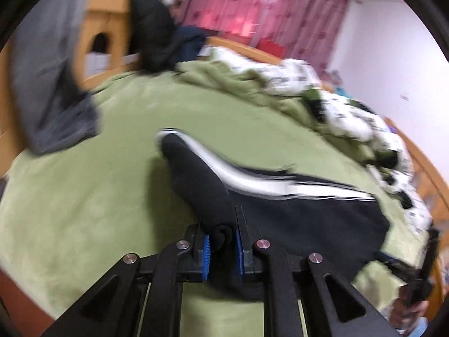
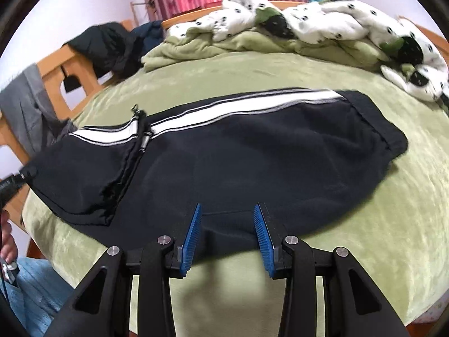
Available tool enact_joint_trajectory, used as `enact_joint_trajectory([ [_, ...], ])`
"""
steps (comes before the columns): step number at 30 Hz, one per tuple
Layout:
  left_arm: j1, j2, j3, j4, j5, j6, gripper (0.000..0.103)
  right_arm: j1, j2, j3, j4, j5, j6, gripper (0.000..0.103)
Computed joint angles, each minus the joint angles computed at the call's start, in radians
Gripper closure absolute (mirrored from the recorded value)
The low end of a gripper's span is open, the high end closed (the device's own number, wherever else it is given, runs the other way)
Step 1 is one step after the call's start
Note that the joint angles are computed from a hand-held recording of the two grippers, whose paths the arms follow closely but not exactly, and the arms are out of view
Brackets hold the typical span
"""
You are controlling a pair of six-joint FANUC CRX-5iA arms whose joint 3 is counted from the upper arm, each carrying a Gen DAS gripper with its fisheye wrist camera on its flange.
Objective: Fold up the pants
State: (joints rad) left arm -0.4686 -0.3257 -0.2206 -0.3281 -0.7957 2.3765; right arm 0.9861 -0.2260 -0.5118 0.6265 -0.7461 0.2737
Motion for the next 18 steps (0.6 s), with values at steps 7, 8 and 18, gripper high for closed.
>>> enact_joint_trajectory([
  [7,-0.118,0.212,0.147,0.191,0.102,-0.228,0.092,-0.033,-0.096,-0.091,0.082,0.025,-0.114,0.064],
  [8,-0.131,0.249,0.154,0.233,0.125,-0.262,0.092,-0.033,-0.111,-0.108,0.121,0.015,-0.145,0.064],
  [18,-0.151,0.333,0.043,0.512,0.207,-0.475,0.082,-0.08,-0.149,-0.114,0.038,0.097,-0.16,0.064],
])
